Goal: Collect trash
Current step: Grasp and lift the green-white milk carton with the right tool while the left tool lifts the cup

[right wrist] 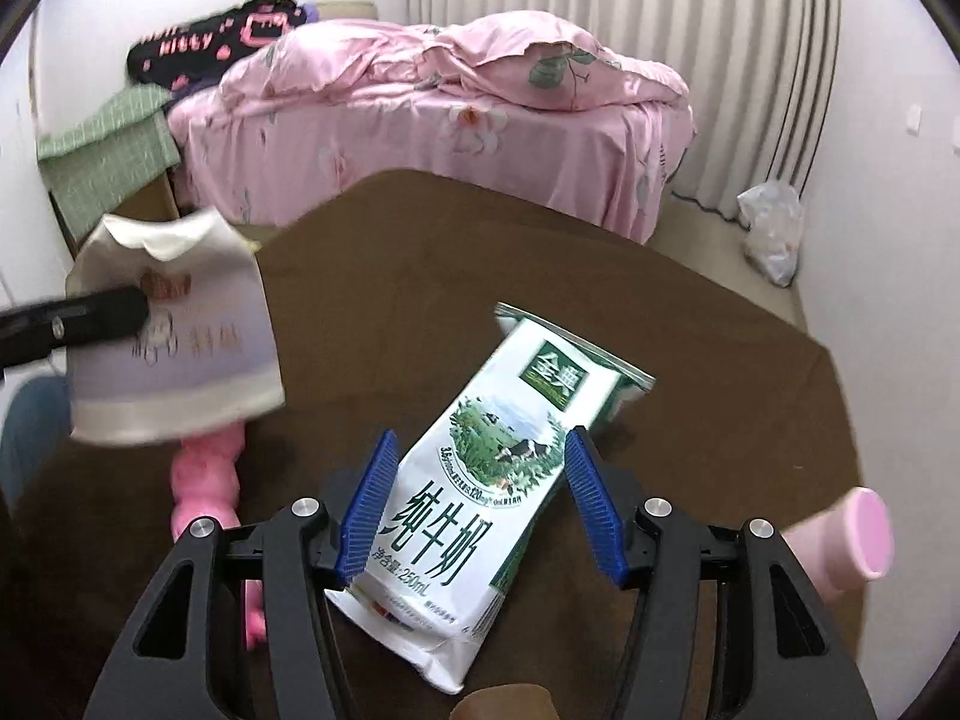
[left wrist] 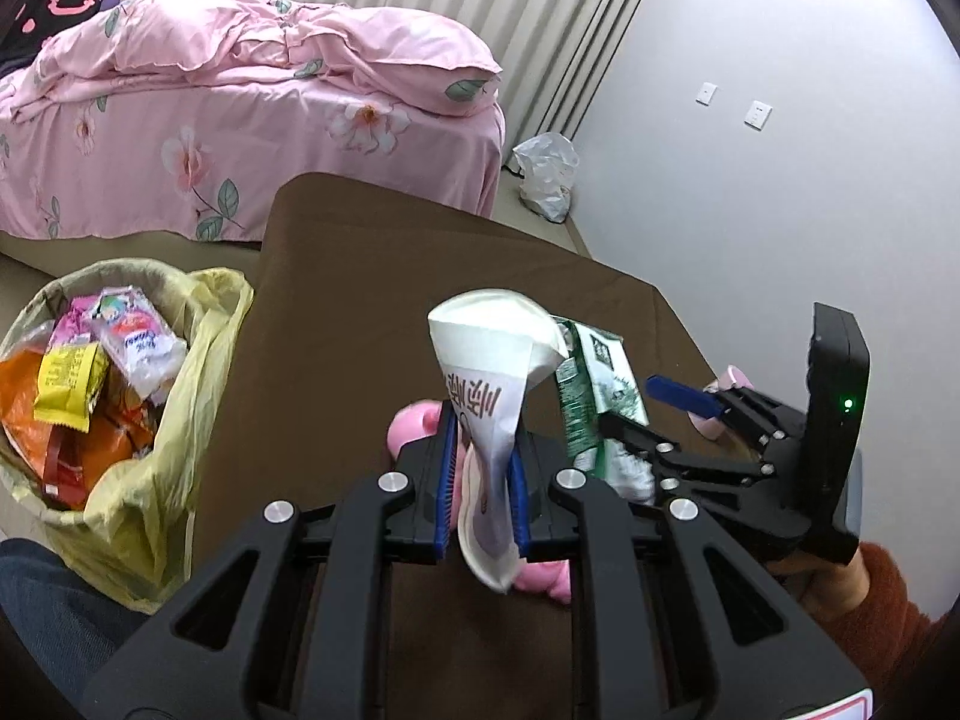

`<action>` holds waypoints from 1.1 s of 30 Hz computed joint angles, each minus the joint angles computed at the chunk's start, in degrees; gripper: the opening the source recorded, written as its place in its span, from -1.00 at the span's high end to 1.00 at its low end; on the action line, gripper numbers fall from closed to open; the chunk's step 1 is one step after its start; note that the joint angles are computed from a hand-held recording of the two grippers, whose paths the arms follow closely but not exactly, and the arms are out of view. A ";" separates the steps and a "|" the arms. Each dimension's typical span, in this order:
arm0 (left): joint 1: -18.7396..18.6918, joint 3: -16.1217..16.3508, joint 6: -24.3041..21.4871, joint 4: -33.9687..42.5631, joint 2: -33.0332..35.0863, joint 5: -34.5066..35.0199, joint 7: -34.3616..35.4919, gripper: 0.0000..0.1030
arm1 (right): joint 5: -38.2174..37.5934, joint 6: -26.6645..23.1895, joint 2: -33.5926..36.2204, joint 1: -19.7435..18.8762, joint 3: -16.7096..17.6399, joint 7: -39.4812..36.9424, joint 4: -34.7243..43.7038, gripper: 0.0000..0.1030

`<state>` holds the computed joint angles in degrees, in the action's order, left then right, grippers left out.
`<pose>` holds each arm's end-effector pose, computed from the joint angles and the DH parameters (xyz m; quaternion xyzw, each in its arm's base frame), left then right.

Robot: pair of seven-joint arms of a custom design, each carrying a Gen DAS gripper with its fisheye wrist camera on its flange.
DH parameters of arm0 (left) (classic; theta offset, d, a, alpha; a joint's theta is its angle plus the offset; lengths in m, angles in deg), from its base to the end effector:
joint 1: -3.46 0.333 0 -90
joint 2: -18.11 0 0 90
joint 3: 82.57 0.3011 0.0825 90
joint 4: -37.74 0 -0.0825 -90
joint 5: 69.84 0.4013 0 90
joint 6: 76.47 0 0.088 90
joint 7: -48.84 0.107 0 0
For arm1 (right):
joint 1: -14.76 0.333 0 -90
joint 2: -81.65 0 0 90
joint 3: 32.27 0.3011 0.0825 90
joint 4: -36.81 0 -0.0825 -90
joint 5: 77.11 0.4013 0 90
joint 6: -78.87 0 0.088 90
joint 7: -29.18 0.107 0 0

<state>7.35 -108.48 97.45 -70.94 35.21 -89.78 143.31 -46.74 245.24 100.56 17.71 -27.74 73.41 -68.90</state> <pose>0.6435 -0.2051 0.4343 -0.6206 0.6558 -0.4114 0.1243 0.6835 0.0542 0.4028 -0.7833 0.4942 -0.2382 0.2924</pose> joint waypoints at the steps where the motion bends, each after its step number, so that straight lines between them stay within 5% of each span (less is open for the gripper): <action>1: 1.00 -0.96 0.10 -0.86 -0.51 -0.95 0.95 0.72 | -2.11 0.72 -0.79 0.82 -1.47 0.92 -1.21 -0.06; 4: 2.90 -2.85 0.36 -2.14 -0.99 -4.12 3.35 0.72 | -8.56 1.24 -2.73 2.64 -5.40 5.09 -3.89 -0.06; 8: 3.92 -4.15 0.59 -2.30 -0.57 -7.23 6.05 0.72 | -1.99 -4.57 -2.76 -2.17 -2.06 3.11 -1.39 -0.09; 11: 4.26 -4.67 0.86 -2.25 -0.38 -8.43 7.91 0.72 | 0.84 -11.13 -0.16 -2.99 -2.04 4.47 3.89 -0.09; 19: 4.33 -4.60 0.01 -1.24 0.31 -10.81 10.78 0.72 | -12.87 -26.72 15.15 1.42 -6.20 18.91 26.66 -0.09; 26: 3.01 -3.15 -1.02 0.09 0.95 -10.75 11.80 0.72 | -8.77 -19.32 10.61 -1.35 -1.16 10.82 21.79 -0.01; 33: 0.07 -0.85 -1.84 1.98 2.33 -6.11 8.95 0.72 | 8.43 -9.63 -0.50 -5.69 3.01 -5.37 7.74 0.08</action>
